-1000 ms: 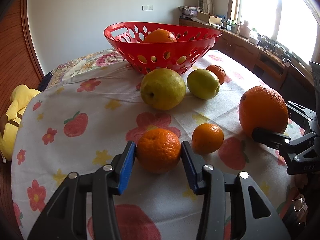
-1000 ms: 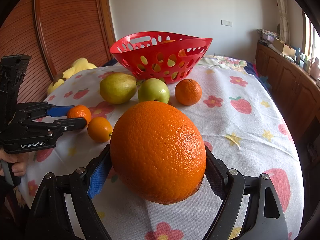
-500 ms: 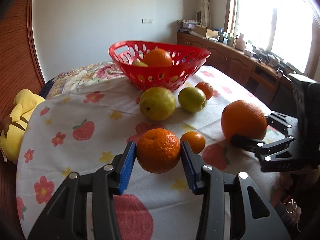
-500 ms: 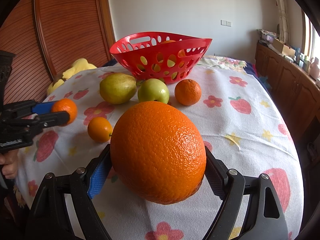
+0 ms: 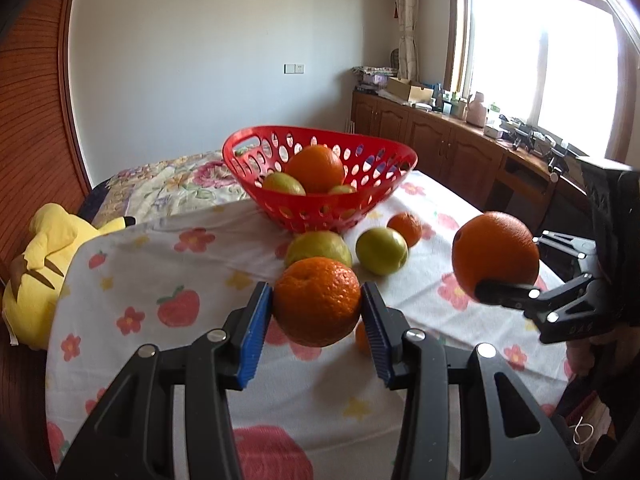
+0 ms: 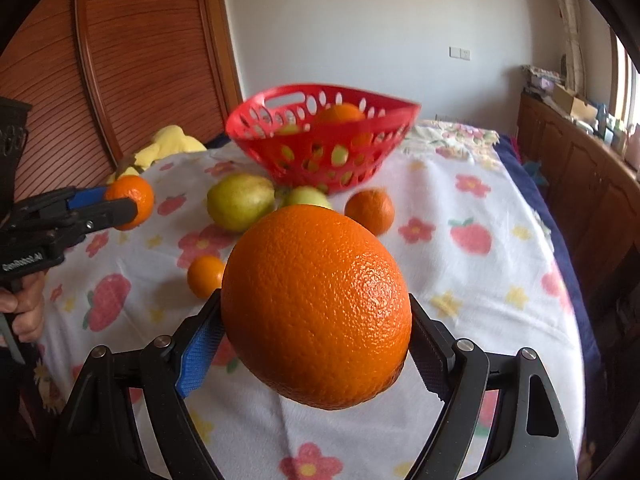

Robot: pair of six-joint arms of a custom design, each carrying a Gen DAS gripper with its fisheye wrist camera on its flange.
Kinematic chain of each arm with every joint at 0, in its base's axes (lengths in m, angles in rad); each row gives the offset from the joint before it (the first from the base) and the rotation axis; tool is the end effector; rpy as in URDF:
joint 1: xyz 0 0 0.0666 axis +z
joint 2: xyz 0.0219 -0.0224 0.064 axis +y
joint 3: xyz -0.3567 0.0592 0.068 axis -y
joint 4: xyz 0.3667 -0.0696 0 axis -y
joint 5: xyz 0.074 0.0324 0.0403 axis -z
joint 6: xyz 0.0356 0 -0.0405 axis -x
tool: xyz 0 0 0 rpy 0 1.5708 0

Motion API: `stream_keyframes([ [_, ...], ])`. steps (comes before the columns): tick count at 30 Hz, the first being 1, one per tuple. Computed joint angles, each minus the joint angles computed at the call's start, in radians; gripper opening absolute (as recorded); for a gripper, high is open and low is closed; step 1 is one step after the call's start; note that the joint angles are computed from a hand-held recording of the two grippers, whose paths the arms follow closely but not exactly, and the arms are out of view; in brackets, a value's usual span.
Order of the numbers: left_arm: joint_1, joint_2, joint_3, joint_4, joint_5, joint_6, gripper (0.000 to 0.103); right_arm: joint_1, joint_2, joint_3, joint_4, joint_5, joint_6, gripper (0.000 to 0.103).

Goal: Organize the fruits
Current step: 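Lift the large orange and the tangerine and carry them toward the red basket, then lower both fruits into the red basket and open both tools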

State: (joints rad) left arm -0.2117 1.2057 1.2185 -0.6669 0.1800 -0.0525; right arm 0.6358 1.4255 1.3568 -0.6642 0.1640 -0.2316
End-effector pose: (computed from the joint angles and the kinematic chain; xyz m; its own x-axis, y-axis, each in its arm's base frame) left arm 0.4005 -0.0930 0.4263 -0.5759 0.1766 -0.7982 0.3764 0.9240 -0.0671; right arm 0.3934 0.2826 0.3951 -0.6360 -0.1879 -0.7485 -0.3516 0.9339 0.0643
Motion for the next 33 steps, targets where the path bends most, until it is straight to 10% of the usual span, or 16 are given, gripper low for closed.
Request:
stream_keyframes([
  [14, 0.010, 0.137, 0.173, 0.002, 0.007, -0.012, 0.044, -0.081, 0.102, 0.283, -0.081, -0.055, 0.136, 0.086],
  [33, 0.014, 0.347, 0.401, -0.037, 0.017, -0.041, 0.044, -0.153, 0.523, 0.858, -0.335, -0.130, 0.298, 0.086],
])
